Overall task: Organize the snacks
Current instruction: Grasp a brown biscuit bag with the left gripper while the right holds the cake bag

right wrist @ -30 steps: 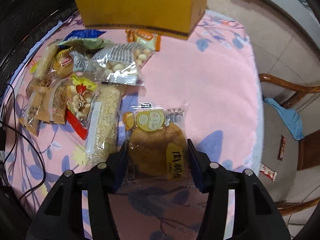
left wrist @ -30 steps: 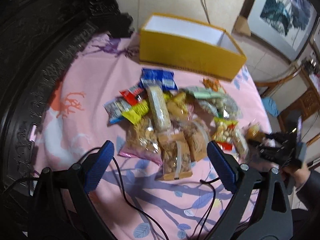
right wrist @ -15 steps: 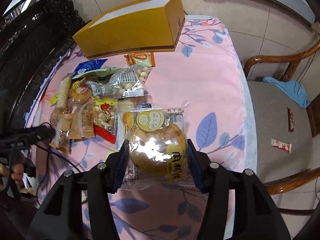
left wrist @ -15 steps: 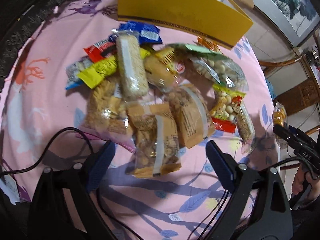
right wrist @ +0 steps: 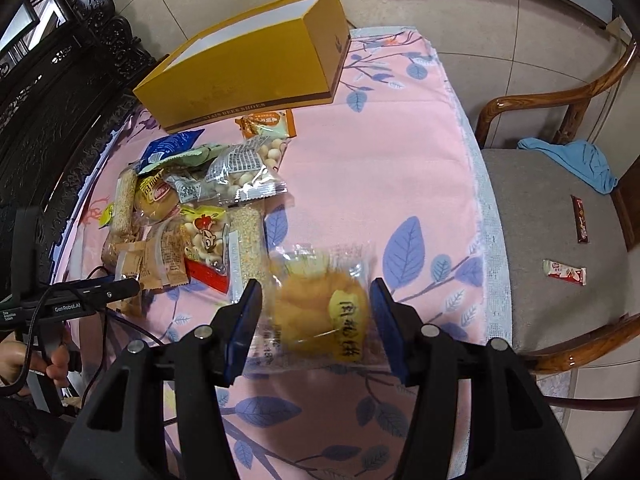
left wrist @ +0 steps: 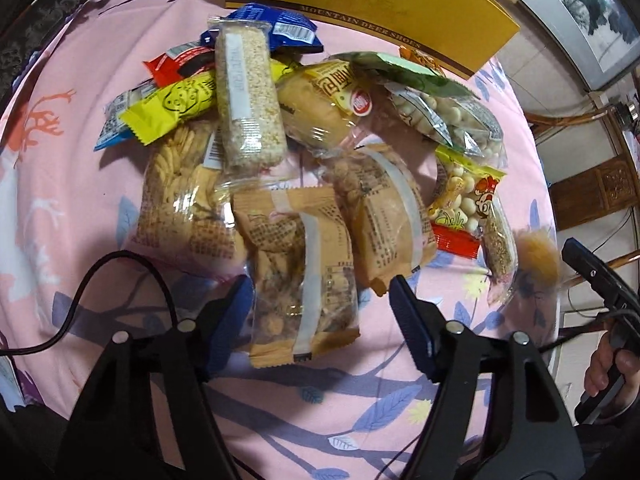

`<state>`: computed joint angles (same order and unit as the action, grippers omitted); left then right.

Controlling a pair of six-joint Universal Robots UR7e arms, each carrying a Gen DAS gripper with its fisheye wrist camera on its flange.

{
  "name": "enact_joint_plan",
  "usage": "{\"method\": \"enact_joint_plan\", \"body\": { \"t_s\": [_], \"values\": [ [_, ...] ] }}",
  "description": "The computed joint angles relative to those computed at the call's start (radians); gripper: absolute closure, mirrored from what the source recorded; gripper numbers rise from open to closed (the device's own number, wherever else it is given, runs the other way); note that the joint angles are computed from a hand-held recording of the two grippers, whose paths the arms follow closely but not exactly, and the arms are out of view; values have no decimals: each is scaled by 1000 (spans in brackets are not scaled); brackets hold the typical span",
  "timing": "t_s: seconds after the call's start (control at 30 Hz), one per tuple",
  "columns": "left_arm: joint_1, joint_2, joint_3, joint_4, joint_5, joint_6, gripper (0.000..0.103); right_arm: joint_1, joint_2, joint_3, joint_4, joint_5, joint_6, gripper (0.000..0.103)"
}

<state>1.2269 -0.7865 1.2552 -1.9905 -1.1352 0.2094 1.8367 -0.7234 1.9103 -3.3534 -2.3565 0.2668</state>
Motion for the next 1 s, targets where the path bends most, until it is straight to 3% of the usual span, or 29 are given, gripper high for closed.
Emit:
{"method": "enact_joint_plan", "body": {
  "t_s": [0.2, 0.4, 0.57, 0.67, 0.8, 0.9, 0.97, 1.0],
  "values": [
    [19, 9, -48, 98, -47, -34, 54, 9, 12, -18, -24, 2, -47, 47],
    [9, 17, -31, 73, 2, -47, 55, 8, 9, -10, 48, -27, -69, 47],
    [0, 31, -40, 60, 19, -52, 53, -26, 1, 10, 144, 18, -47, 47],
    [-4, 41, -42, 55, 18, -69, 48, -35, 20, -1, 161, 9, -54, 47],
    [-16, 54, -38, 53, 18, -67, 31, -26, 52, -23, 167, -40, -109, 47],
    [-28, 52, -1, 10, 51, -36, 31, -15, 63, -32, 176, -71, -126, 48],
    [-30, 47, 12, -11, 66, -18, 38, -12, 60, -25, 180, -73, -122, 49],
    [-31, 46, 16, -20, 77, -14, 47, -10, 57, -20, 178, -71, -116, 49]
  ]
}}
